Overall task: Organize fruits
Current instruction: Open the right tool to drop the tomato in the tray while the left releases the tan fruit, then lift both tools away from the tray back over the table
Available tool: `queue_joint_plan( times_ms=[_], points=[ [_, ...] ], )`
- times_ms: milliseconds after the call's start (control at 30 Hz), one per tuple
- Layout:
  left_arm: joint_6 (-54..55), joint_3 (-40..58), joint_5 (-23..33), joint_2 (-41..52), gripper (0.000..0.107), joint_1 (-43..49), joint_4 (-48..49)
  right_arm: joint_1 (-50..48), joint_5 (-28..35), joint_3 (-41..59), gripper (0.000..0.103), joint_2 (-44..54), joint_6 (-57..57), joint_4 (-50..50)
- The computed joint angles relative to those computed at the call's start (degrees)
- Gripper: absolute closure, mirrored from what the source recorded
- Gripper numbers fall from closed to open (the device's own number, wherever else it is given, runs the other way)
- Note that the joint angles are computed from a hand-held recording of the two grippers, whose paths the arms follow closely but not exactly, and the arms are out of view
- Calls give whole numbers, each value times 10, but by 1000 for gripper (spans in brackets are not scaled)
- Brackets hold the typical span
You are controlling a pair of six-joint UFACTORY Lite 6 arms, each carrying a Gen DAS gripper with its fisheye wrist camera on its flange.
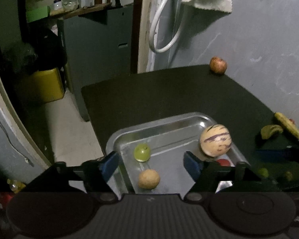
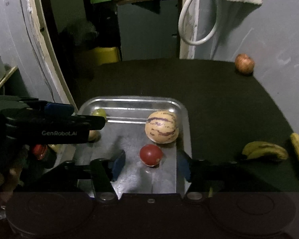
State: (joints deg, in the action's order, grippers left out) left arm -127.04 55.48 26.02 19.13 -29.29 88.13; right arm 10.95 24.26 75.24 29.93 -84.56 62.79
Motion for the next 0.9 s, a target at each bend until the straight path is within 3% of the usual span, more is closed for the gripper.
queue_joint_plan(
  times_ms=[67,133,267,667,900],
  points=[
    [10,-3,5,-15,22,-6,-10,-11,6,-19,27,-29,-6,8],
    [35,-1,16,-27,11,-16,-39,-22,12,-38,20,-59,-9,14],
    [64,-6,33,-57,6,-43,-69,-54,19,-94,5,-136,-35,46],
    [116,11,54,-88,5,-140,-137,-231,84,-239,1,-311,-57,32],
    [206,90,70,-52,5,-198,-186,-349,142,-278,1,-360,-87,35]
  ],
)
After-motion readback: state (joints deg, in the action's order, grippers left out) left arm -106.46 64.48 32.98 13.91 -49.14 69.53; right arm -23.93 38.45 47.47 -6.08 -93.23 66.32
